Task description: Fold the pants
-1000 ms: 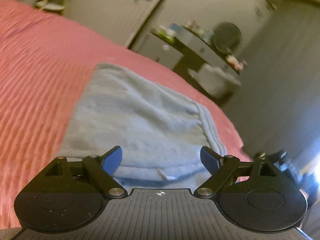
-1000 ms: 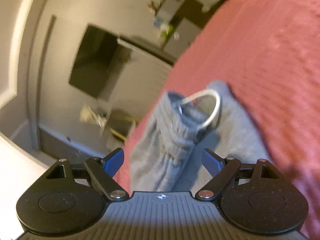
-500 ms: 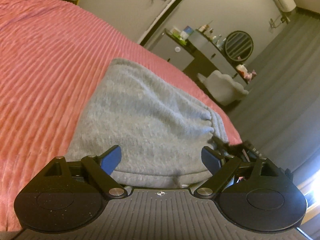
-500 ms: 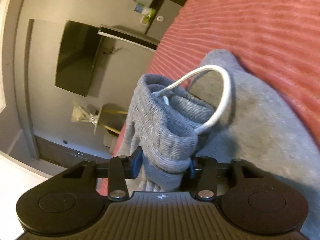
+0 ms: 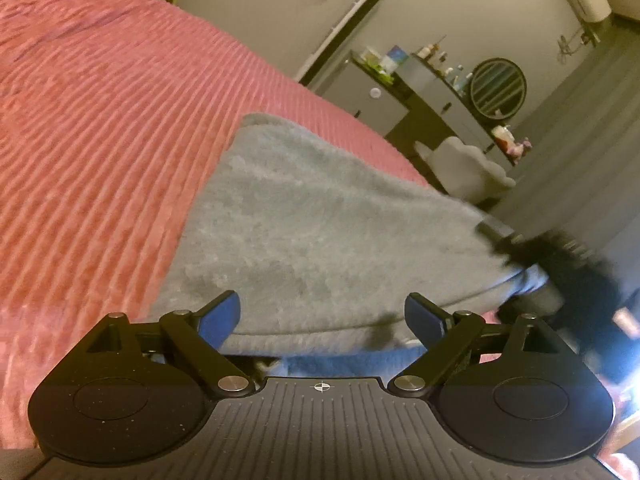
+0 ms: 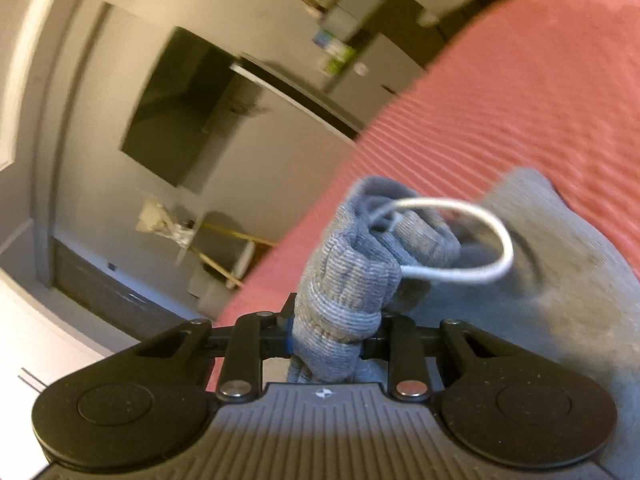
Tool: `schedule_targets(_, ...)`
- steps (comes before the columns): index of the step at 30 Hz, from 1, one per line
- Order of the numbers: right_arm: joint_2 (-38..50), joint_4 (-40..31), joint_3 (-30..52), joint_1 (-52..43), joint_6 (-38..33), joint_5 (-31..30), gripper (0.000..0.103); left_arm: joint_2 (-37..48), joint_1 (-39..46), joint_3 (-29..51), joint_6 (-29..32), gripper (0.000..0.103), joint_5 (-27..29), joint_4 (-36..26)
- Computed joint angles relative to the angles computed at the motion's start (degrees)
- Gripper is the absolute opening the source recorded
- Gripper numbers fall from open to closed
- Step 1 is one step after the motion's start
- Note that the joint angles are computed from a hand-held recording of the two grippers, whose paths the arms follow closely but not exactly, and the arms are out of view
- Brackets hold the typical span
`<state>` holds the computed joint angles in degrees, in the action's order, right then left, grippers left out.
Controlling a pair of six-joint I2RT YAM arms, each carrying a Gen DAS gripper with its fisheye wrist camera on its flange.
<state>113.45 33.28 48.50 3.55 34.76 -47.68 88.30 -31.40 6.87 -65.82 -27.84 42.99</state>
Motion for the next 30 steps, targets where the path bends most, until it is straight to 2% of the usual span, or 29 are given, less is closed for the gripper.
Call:
schedule_targets(3, -8.3, 3.1, -6.3, -0.6, 2.4, 0.1, 0.025, -3.8, -2.0, -1.5, -2.1, 0.095, -2.3, -3.4)
schedule_targets(5, -13.1, 5.3, -11.0, -2.3, 1.2, 0.0, 0.025, -5.8, -2.7, -2.7, -3.3, 0.095, -3.0, -4.5)
schedule_targets(8, -17.3, 3.1, -15.7, -5.6, -9.3, 2.8, 0.025, -6.0, -1.9, -3.7, -5.5, 0.096, -1.5, -4.1)
schedule_targets(10, -13.6, -3.0, -14.1, -7.0, -18.0, 6.2, 0.027, -4.0, -0.8, -3.1, -6.0, 0.096, -0.6, -3.5)
schedule_targets(11, -10.3, -8.4, -11.2, -6.8, -22.0, 9.7, 0.036, -3.5, -0.6, -2.5, -6.1, 0.096, -0.5, -4.3)
schedule_targets(12, -6.9, -17.3, -6.9, -6.5, -25.6, 14.6, 0.040, -3.5, -0.4, -1.8, -6.0, 0.096, -0.2, -5.8)
schedule_targets(13, -5.1, -21.3, -4.9, -7.3, -26.1, 15.3, 0.043, -3.7, -0.3, -1.5, -6.1, 0.096, 0.1, -7.0)
schedule_targets(15, -5.9, -17.3, -7.3, -11.8, -22.1, 7.5, 0.056, -4.2, -0.6, -1.3, -6.7, 0.096, -0.4, -8.1)
schedule_targets(16, -7.9, -15.5, -8.5, -13.2, -21.1, 6.2, 0.062, -4.4, -0.6, -0.9, -7.1, 0.096, -0.5, -9.0)
schedule_targets(18, -11.0, -12.5, -9.7, -14.7, -21.1, 6.1, 0.065, -3.9, -0.7, 0.4, -7.6, 0.096, -1.1, -10.7)
schedule_targets(22, -11.9, -13.3, -8.3, -17.4, -24.5, 4.0, 0.063, -1.9, -1.1, 2.7, -6.6, 0.097, -1.7, -12.7)
schedule_targets(23, -11.8, -14.6, -7.9, -17.6, -25.0, 3.3, 0.048, -1.6, -1.5, 3.4, -6.5, 0.097, -2.3, -13.7)
schedule_targets(24, -11.2, -14.9, -7.9, -17.8, -25.1, 2.4, 0.038, -1.2, -2.2, 3.8, -6.8, 0.097, -3.1, -14.2)
schedule_targets(25, -9.9, -15.4, -7.1, -18.0, -25.7, 1.3, 0.033, -1.0, -2.6, 4.0, -6.9, 0.097, -3.8, -14.1)
schedule_targets(27, -8.0, -18.8, -5.3, -16.9, -29.1, 1.4, 0.033, -0.8, -2.9, 4.4, -6.8, 0.097, -4.5, -14.4)
schedule_targets(28, -7.4, -21.2, -4.1, -15.6, -31.3, 3.9, 0.033, -0.8, -3.9, 4.8, -7.6, 0.097, -5.8, -15.0)
schedule_targets(29, -7.6, -23.7, -3.5, -14.8, -32.9, 6.1, 0.033, -1.0, -4.5, 4.3, -7.5, 0.097, -7.0, -13.9)
schedule_targets(30, -6.5, -25.1, -1.9, -15.7, -32.9, 4.6, 0.033, -1.0, -5.3, 3.5, -6.9, 0.097, -8.5, -11.8)
